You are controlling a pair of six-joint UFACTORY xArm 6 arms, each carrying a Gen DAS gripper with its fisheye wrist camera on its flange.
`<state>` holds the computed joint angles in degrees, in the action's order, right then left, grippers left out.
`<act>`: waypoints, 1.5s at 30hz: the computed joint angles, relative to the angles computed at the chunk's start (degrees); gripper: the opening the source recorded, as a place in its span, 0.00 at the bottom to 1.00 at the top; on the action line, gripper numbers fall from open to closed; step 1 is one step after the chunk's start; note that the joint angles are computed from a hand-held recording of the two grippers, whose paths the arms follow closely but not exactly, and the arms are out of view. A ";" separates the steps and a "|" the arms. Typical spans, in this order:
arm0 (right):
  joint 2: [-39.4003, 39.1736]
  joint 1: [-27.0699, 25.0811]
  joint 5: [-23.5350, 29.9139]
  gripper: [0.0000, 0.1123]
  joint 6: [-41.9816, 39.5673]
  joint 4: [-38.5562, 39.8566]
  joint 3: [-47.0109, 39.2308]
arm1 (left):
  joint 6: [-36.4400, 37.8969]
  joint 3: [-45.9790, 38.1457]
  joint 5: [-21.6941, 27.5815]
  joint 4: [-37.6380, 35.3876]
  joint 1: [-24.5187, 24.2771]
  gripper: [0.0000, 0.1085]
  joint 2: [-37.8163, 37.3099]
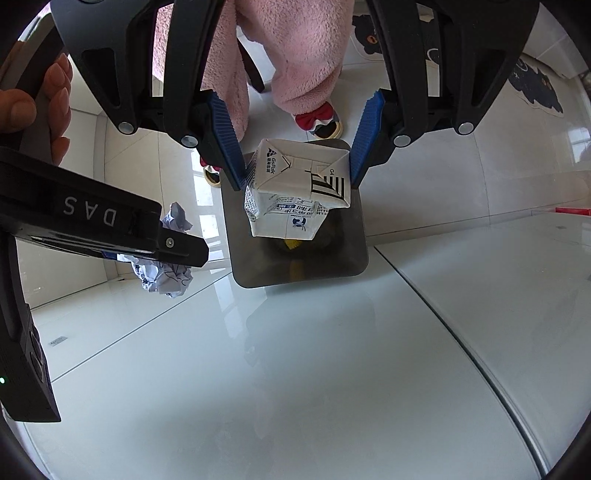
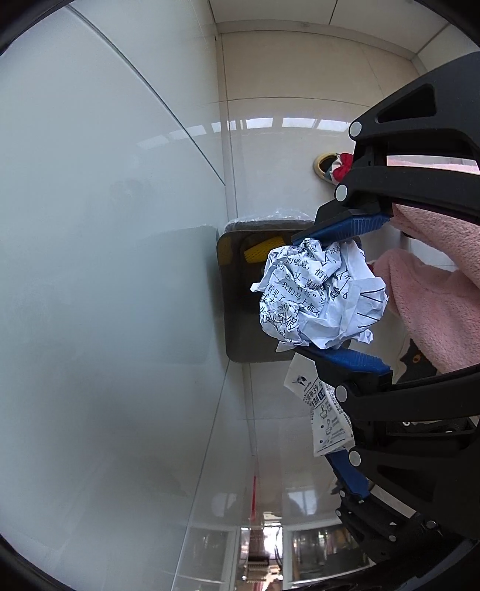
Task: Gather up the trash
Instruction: 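Lower the carton and crumpled paper into the bin and open both tools, then grasp the clear plastic bottle with the right tool while the left tool grasps the yellow foam net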
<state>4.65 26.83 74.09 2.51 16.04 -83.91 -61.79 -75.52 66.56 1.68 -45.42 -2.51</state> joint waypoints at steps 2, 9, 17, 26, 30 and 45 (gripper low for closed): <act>1.09 0.29 0.45 0.51 0.50 0.06 -1.31 | 0.57 0.07 0.15 -0.73 0.51 0.50 -0.09; 2.21 -0.05 0.52 0.55 2.12 1.13 -3.14 | 0.63 -0.61 0.85 -1.01 1.08 0.55 -0.23; 1.68 0.17 0.90 0.63 2.94 0.04 -3.35 | -0.72 -1.96 2.44 0.89 0.43 0.65 -0.25; -0.39 -1.79 4.74 0.68 2.71 -1.26 -7.37 | -2.29 -7.39 7.65 5.14 -1.64 0.68 -2.20; -3.16 -2.51 5.57 0.79 1.89 -2.99 -10.03 | -4.03 -13.48 13.71 9.64 -3.42 0.72 -2.53; -5.63 -4.29 5.42 0.81 2.95 -7.38 -27.38 | 0.32 -44.47 27.91 20.92 -5.65 0.72 6.08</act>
